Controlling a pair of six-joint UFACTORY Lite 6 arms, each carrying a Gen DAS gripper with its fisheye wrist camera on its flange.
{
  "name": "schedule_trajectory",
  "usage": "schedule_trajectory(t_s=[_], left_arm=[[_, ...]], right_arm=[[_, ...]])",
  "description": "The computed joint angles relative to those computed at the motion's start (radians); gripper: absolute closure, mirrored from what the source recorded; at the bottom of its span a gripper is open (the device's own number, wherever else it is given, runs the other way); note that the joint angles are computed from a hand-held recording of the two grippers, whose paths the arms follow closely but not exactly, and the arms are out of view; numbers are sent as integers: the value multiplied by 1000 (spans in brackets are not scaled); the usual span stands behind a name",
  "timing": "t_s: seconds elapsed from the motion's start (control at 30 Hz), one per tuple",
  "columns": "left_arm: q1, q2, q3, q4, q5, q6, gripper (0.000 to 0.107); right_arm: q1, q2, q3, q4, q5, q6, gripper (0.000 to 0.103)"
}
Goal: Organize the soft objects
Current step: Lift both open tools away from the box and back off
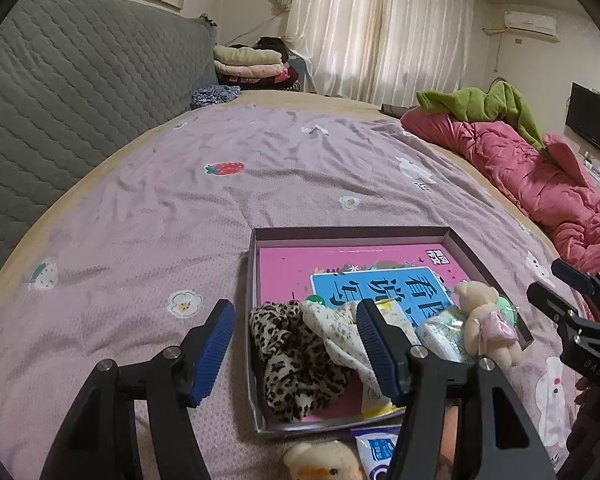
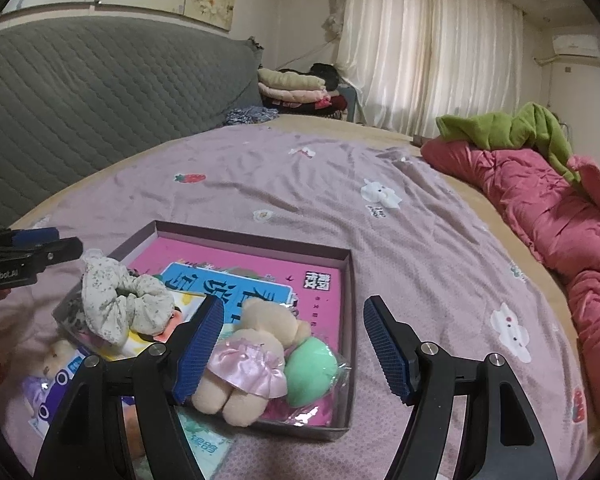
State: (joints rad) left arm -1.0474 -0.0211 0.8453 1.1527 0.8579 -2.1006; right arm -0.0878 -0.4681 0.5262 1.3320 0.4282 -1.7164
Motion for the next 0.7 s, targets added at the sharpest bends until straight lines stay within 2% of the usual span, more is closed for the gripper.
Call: schedule_trajectory(t_s=[0.23,0.7], left_arm=[[-71,18,19,-17,36,-17,44],[-171,123,124,-63,47,12,44]], right_arm=[[-68,-67,-22,-23,89,20,29],[-106,-165,-60,-95,162,82,29]])
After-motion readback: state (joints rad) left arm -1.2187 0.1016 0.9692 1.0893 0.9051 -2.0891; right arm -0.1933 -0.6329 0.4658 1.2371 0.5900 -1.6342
